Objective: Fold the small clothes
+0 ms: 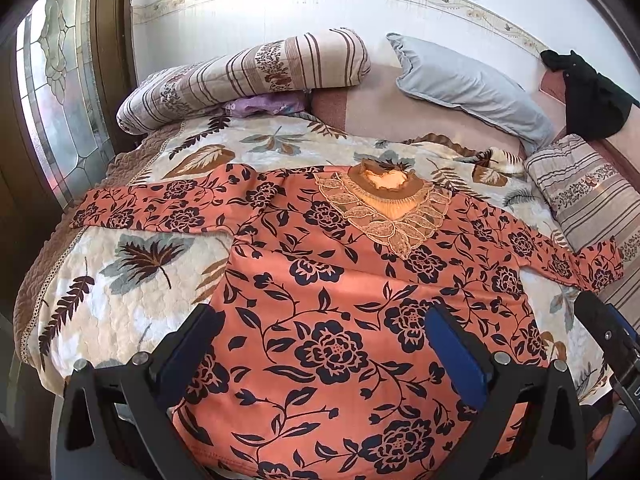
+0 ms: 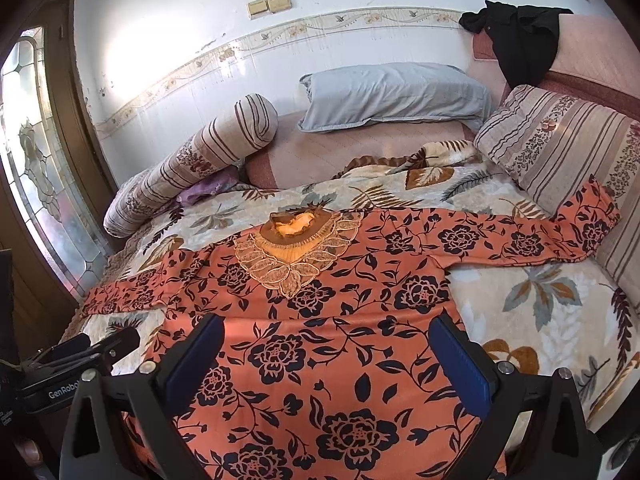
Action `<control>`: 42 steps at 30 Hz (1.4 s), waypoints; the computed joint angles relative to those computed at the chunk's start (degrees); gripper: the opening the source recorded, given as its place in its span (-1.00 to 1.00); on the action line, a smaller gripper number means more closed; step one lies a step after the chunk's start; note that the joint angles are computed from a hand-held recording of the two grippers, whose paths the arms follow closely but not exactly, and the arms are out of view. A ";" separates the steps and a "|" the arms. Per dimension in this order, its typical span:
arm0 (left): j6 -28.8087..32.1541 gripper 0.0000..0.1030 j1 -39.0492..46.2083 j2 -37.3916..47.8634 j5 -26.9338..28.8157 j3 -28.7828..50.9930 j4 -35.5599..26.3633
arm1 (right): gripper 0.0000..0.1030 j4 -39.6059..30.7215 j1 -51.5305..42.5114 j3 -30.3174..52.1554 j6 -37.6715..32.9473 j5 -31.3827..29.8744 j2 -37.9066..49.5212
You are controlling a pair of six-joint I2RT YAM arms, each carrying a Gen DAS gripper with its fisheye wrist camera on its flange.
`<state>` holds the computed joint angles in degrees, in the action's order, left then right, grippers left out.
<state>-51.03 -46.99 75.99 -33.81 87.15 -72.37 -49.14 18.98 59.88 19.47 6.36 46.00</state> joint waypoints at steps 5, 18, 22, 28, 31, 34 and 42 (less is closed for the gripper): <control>0.37 1.00 0.43 -0.12 0.66 -0.38 0.44 | 1.00 0.09 -0.13 0.19 0.04 -0.27 0.43; 0.76 1.00 0.19 -0.34 0.80 -1.09 1.13 | 1.00 -0.07 0.82 0.11 0.31 1.08 -0.26; 0.52 1.00 0.08 -0.23 0.71 -0.79 0.90 | 1.00 -0.23 0.29 0.68 0.16 0.79 -0.05; 0.80 1.00 0.25 -0.31 0.92 -0.89 1.15 | 1.00 -0.07 -0.14 1.04 -0.07 0.48 0.24; 0.97 1.00 0.54 -0.42 1.31 -1.21 1.53 | 1.00 0.03 0.02 1.02 -0.04 0.57 0.48; 1.31 1.00 0.86 -0.49 1.76 -1.54 1.93 | 1.00 0.01 0.24 1.05 -0.04 0.66 0.82; 1.75 1.00 1.27 -0.24 1.99 -1.72 2.58 | 1.00 0.60 1.49 0.69 0.45 1.64 1.02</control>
<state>-49.28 -45.72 75.75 -31.83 85.42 -69.80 -48.54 20.47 60.57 19.92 8.00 47.02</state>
